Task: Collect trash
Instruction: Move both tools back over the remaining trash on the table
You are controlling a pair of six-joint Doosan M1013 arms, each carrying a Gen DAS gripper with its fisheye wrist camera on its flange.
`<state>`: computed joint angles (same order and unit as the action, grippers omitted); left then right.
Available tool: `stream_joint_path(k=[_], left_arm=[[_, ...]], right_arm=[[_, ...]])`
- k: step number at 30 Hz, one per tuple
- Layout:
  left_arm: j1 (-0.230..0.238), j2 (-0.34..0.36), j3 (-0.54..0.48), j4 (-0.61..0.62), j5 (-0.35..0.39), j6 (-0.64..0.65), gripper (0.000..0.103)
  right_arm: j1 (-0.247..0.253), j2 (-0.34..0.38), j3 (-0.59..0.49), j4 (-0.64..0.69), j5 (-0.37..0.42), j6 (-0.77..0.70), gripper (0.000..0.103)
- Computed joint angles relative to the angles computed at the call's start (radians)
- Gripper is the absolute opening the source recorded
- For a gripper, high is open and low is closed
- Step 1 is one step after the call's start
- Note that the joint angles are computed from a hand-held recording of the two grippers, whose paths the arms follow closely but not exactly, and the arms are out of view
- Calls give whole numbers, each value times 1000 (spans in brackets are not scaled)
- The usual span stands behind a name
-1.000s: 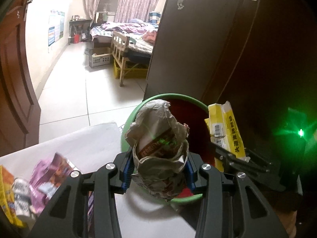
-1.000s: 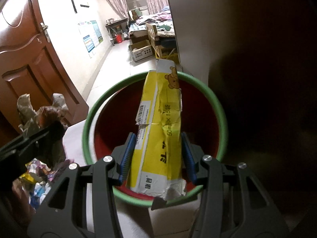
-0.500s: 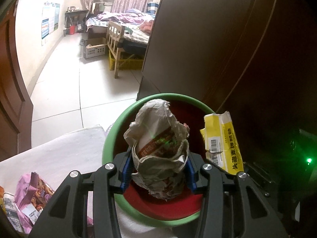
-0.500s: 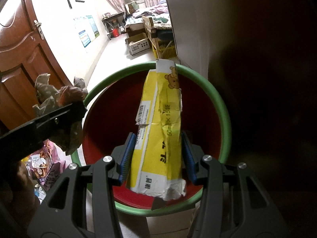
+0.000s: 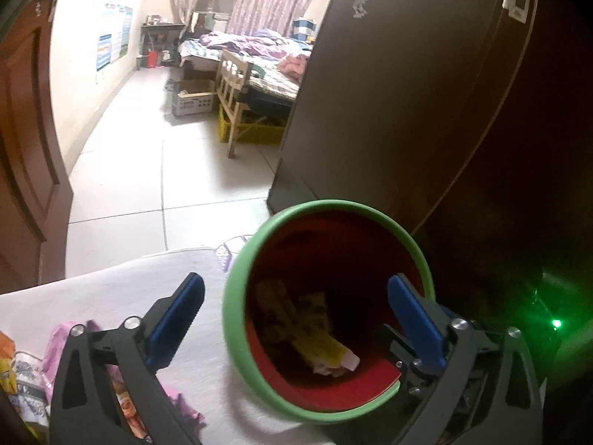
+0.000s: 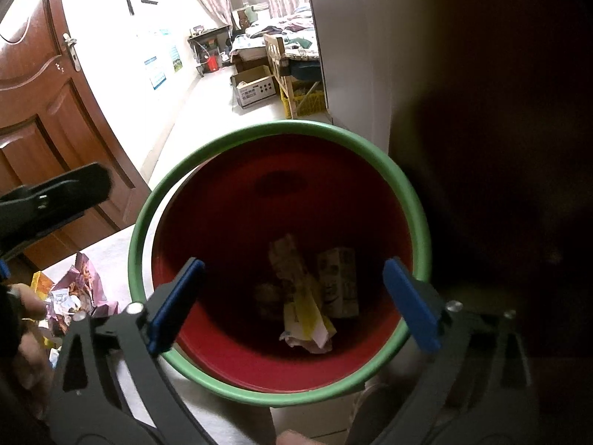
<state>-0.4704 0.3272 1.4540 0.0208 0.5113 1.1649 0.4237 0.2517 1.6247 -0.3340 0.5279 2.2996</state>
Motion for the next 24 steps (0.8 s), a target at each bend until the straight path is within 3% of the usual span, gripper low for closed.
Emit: stream_joint_path(k=[11, 24], left_arm=[[20, -80, 79, 60, 23, -87, 95], [45, -269, 273, 260, 24, -325, 95]], right_arm=[[39, -8, -4, -41, 7, 2, 98], [102, -24, 1, -7, -7, -96, 99]])
